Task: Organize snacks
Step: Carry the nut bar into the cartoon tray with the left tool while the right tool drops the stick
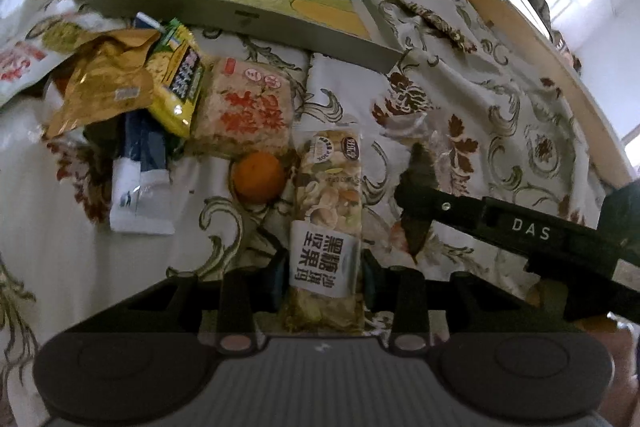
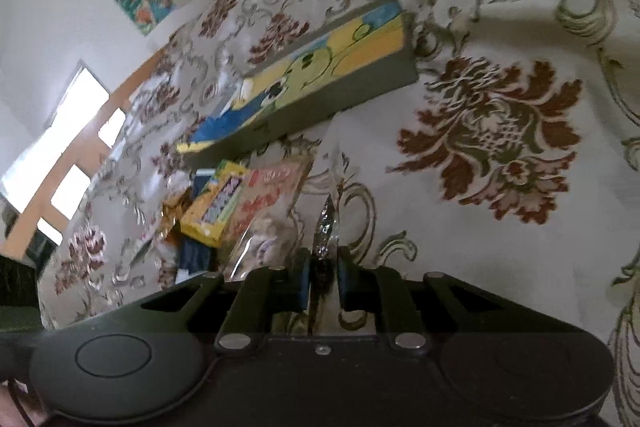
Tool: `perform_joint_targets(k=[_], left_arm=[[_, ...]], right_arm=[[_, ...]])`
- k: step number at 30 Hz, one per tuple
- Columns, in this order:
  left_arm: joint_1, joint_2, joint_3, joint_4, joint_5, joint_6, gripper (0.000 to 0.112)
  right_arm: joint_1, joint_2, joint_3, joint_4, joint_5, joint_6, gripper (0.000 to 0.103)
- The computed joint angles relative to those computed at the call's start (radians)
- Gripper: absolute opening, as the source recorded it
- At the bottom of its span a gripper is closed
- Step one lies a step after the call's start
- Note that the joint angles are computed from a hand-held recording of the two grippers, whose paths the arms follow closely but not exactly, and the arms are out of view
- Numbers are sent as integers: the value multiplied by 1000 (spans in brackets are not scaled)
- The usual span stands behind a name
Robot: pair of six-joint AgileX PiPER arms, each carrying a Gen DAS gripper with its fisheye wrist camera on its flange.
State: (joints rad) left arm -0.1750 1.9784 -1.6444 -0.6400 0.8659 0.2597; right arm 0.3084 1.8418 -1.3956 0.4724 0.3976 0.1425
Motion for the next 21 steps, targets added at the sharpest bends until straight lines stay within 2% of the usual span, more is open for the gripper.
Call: perform_joint_targets(k=[4,12,17,21], left_arm=[[20,-13,4,-62,23,-5,40],[15,-48,-5,-110,-22,11,40],[16,-15,-106,-76,-41,-30,40],[24,52,-247,-19,-35,-78,40]], right_arm=[[0,-24,27,1,-36,2,14],[22,-74,90,-51,-183,60,14],[26,-84,107,-134,-269,152,14],[16,-45,55,-141,-280,158,14]])
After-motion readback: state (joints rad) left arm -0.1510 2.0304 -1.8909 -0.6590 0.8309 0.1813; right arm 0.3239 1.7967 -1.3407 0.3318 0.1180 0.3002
